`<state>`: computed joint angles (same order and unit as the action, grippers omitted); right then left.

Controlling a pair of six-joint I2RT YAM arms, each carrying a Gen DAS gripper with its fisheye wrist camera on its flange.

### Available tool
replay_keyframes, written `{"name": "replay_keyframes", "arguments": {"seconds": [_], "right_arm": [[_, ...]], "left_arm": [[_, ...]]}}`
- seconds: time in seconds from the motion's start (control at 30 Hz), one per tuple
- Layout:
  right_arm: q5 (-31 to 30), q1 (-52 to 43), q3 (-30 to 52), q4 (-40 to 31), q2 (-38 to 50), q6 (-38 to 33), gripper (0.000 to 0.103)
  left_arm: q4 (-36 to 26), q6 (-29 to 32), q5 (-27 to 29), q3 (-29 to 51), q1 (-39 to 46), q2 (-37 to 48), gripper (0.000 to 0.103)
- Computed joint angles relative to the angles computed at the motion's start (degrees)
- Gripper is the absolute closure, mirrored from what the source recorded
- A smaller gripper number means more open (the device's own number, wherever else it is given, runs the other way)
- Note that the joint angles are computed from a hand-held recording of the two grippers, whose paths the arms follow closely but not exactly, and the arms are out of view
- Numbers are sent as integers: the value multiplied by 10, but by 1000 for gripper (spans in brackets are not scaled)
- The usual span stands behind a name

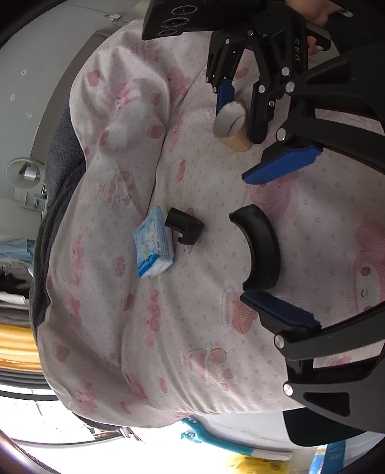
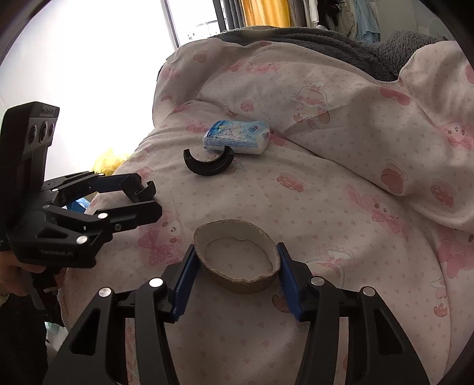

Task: Collect trash
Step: 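Grasp the cardboard ring with the right tool while the left tool grasps a black curved piece, then carry the cardboard ring and black curved piece with both tools over the bin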

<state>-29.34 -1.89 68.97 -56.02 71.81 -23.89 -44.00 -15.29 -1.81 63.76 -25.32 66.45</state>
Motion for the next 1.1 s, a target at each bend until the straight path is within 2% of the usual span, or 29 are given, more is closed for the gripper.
{"name": "replay_keyframes", "arguments": {"seconds": [0.33,0.5,0.7,1.1], "right_arm": [[6,17,2,23,4,21,51],[16,32,11,30,9,42,51],[28,64,26,47,17,82,51],[64,157,49,84,39,146,51]], "left_arm": [[11,-9,11,-8,25,-3,52],[11,1,29,-8,39,-8,54],[6,31,4,-11,54,-28,54],[-5,82,19,-14,160,-76,54]]}}
